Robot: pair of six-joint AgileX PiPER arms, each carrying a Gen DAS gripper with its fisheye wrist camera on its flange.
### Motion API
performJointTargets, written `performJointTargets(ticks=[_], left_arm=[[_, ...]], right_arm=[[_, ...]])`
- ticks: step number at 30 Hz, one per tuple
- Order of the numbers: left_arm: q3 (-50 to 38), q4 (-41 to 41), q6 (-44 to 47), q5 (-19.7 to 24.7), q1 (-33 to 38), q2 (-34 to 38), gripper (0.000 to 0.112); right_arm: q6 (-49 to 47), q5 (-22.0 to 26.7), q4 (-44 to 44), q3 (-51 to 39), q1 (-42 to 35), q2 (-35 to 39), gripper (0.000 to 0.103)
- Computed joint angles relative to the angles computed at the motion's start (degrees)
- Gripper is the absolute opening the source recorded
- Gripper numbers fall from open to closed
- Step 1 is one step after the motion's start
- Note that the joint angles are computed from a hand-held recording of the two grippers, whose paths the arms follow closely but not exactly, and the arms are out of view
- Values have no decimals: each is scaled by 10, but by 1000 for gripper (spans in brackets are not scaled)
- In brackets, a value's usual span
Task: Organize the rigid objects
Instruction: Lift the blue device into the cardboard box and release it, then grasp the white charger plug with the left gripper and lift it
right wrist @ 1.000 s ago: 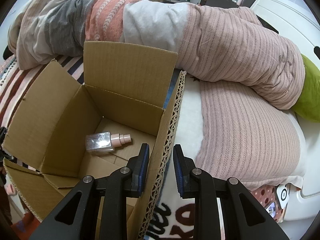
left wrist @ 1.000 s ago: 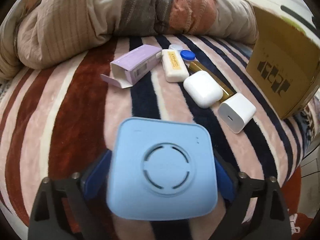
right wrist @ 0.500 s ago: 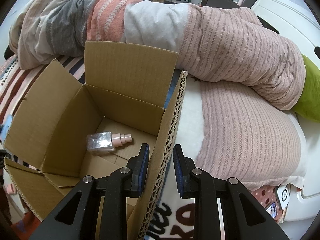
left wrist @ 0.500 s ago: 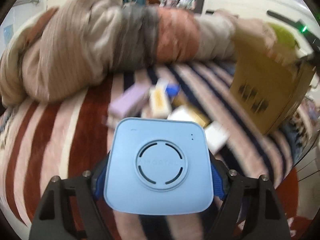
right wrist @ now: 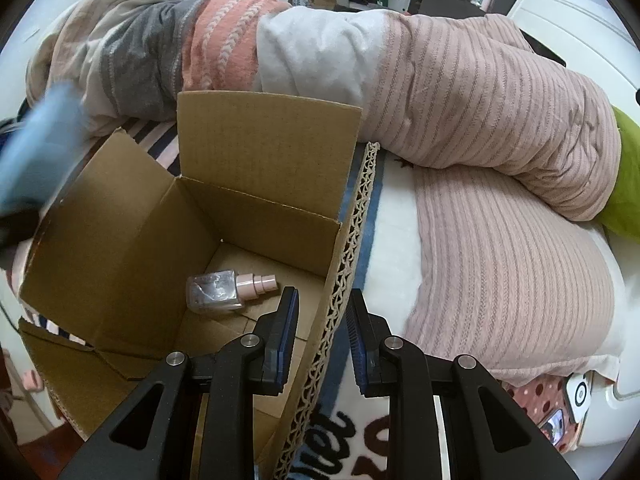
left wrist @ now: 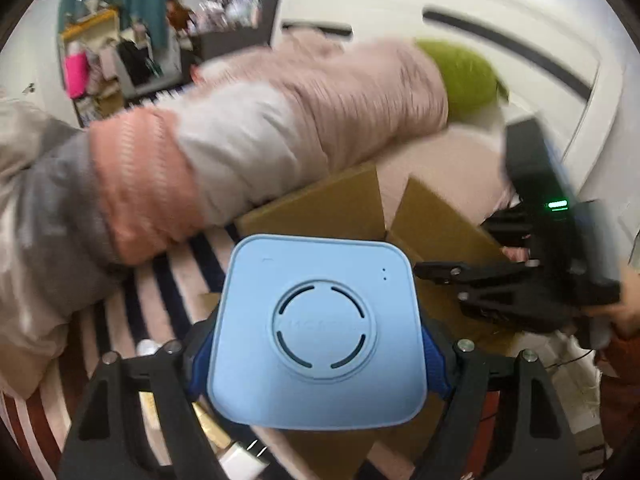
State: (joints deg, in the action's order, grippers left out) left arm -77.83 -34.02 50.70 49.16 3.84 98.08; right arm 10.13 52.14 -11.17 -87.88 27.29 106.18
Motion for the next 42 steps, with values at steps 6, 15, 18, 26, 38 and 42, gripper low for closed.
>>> performJointTargets(ticks=[6, 15, 18, 26, 38, 42], left_arm=[[-14, 96, -89, -21, -66, 51, 78], [10, 53, -34, -6, -25, 4, 84], [43, -2, 31, -2, 29, -40, 94], [132, -106, 227, 9, 222, -104, 102], [225, -147, 399, -64, 346, 45, 102], [259, -191, 441, -101, 339, 64, 102]], right_arm=[[-11, -6, 10, 13, -14, -1, 18], [1, -1, -3, 15, -6, 1, 18], [6, 2, -10, 14, -3, 1, 18], [12, 10, -14, 9, -2, 4, 19], [19, 23, -23, 2, 2, 9, 19], [18, 23, -20, 0, 0, 11, 19]])
